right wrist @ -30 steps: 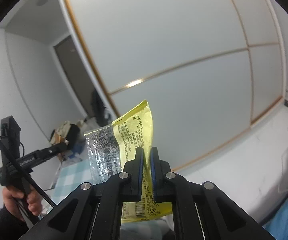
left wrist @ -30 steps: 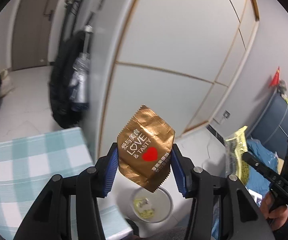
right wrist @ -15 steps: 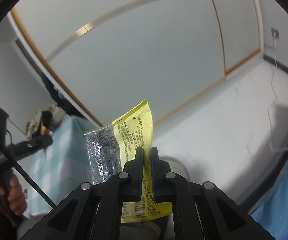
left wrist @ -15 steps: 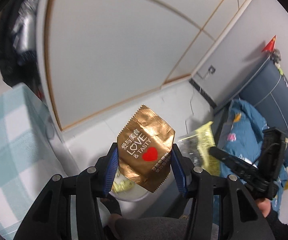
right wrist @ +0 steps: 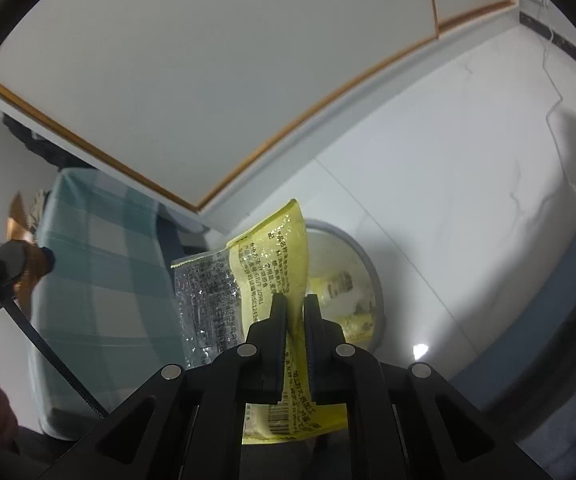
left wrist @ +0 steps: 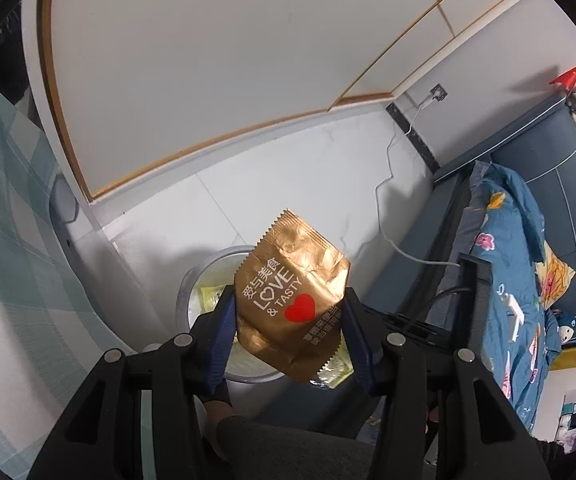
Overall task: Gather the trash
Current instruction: 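Carry the gold packet and wrapper in both grippers over the bin, then open the right gripper over the bin while the left releases the gold packet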
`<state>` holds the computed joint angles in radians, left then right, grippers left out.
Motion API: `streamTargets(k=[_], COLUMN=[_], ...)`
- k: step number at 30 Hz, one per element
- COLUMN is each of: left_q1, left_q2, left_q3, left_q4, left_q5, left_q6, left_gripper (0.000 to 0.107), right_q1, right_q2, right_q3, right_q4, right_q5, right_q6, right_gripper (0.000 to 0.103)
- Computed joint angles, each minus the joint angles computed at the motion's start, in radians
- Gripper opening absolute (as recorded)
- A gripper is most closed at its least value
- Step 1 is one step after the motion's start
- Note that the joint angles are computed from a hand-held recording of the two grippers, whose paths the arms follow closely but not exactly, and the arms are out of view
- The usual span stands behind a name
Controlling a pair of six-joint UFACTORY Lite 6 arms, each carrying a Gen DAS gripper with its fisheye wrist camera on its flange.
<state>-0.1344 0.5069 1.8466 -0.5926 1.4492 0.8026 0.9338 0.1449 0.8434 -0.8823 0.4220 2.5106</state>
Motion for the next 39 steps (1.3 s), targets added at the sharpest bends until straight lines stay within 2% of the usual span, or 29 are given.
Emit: streamTargets(k=[4, 7, 8, 9, 14, 17, 21, 24, 30, 34, 39], left_q1=[-0.020, -0.022, -0.028, -0.031, -0.062, -0.076, -0.089, -0.104, -0.126, -0.148, -0.141], left_q2=[0.040, 0.072, 0.076, 0.084, 0.103, 0.105, 0.109, 0.114, 0.116, 0.096, 0.094], left_q3=[0.014, 0.033, 0.027, 0.024, 0.006, -0.006, -0.014, -0.027, -0.050, -0.082, -0.082], left_q4=[0.014, 0.024, 0.031, 0.037, 0.067, 0.081, 0.112, 0.136, 0.169, 0.211, 0.218], left_q5=[-0.006, 0.000, -0.005, -0.013, -0.034, -0.056, -0.059, -0.048, -0.023, -0.029, -0.027], left_q6=[-0.024, -0.033, -0.038, -0.039, -0.062, -0.066, -0.068, -0.064, -0.058, -0.049, -0.043], left_gripper=[0.045, 0.045, 0.045, 0.045, 0.045, 0.045, 0.045, 0.045, 0.047, 0.060, 0.061], right_q1=[-0.042, -0.069, -0.073, -0.068, -0.019, 0.036, 0.101, 0.119, 0.132, 0.140, 0.159], right_q2=[0.070, 0.119, 0.128, 0.122, 0.041, -0.046, -0.135, -0.163, -0.179, -0.179, -0.184], right_q3=[-0.009, 0.013, 0.013, 0.005, -0.048, -0.084, -0.099, -0.095, -0.086, -0.073, -0.071], right_q4=[-0.081, -0.011, -0.032, -0.081, -0.065, -0.003, 0.019, 0.038, 0.050, 0.060, 0.061], right_q5=[-0.095, -0.136, -0.146, -0.148, -0.075, 0.033, 0.148, 0.186, 0.207, 0.216, 0.236], right_q6=[0.066, -0.015, 0.009, 0.067, 0.114, 0.123, 0.124, 0.113, 0.119, 0.106, 0.128], right_gripper=[0.011, 0.026, 0.033, 0.033, 0.044, 0.069, 0.073, 0.079, 0.081, 0.081, 0.081])
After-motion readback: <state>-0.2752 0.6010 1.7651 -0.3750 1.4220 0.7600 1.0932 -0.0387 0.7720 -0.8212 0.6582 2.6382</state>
